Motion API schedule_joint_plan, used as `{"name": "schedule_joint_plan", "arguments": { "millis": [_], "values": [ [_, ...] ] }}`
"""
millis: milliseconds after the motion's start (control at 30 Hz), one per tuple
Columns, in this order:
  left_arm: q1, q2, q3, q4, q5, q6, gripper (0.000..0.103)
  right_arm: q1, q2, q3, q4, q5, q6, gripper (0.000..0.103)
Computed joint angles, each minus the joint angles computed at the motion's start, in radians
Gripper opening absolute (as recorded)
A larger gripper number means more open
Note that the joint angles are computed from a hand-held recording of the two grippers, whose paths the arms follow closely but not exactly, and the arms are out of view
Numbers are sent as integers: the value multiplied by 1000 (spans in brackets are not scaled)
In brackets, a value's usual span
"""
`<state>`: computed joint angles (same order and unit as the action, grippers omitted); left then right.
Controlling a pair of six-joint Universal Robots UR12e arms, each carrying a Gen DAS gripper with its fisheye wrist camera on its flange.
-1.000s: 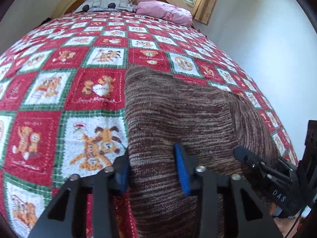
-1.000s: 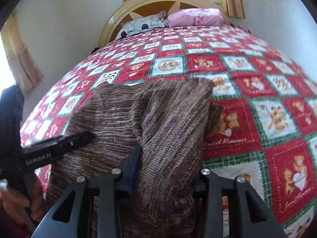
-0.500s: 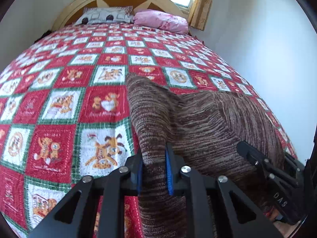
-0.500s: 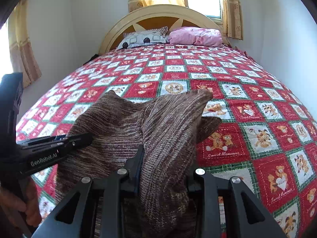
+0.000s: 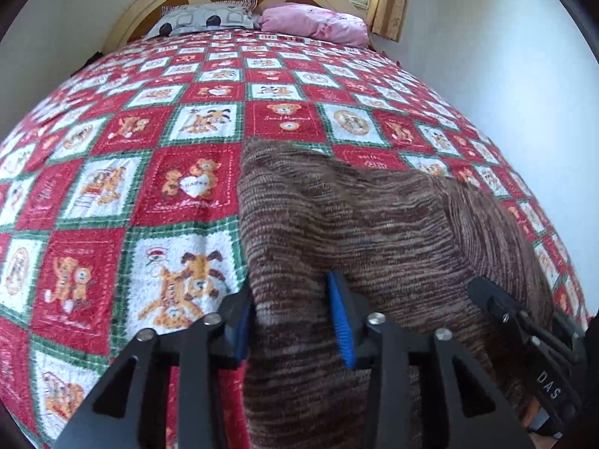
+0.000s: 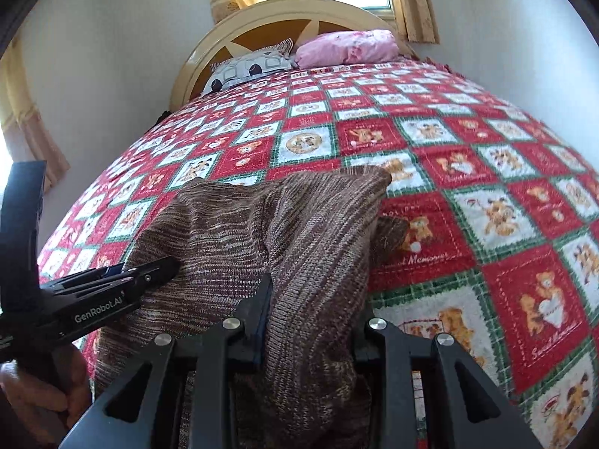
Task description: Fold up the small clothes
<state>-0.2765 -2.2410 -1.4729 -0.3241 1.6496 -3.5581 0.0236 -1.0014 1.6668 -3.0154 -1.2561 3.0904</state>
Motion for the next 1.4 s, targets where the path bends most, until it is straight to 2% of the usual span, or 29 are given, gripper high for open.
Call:
{"name": "schedule_joint_plan", "arguments": {
  "millis": [33, 67, 100, 133, 267, 367, 667, 833, 1100, 1200, 1300, 1400],
  "values": [
    [4, -1, -2, 8, -17, -11, 41, -1, 1, -1, 2, 3, 4, 31],
    [9, 0, -9, 25, -38, -24, 36, -1, 2, -1, 3, 3, 6, 31],
    [10, 1, -13, 36, -42, -26, 24, -1, 3, -1, 3, 2, 7, 31],
    [10, 4, -19, 52, -44, -18, 21, 1, 3, 0, 1, -3, 6, 31],
    [18, 31, -59, 125, -77, -29, 19, 18, -14, 20, -66, -52, -34, 30],
    [24, 59, -93, 162, -96, -49, 19, 28, -40, 45, -116, -46, -40, 29],
    [57, 193, -278, 292, -75, -56, 19, 68, -121, 110, -153, 41, -56, 29],
    [95, 269, -383, 295, -29, -80, 19, 117, -130, 117, -132, 99, -94, 29],
    [172, 328, -461, 310, 80, -77, 19, 217, -56, 8, -74, 183, -125, 28],
    [208, 318, -463, 331, 106, -60, 19, 245, -6, -58, -73, 211, -118, 28],
    [243, 287, -461, 374, 107, -46, 20, 274, 59, -133, -69, 189, -117, 28],
    [273, 245, -449, 359, 85, -44, 21, 291, 112, -197, 4, 146, -135, 28]
  ]
}}
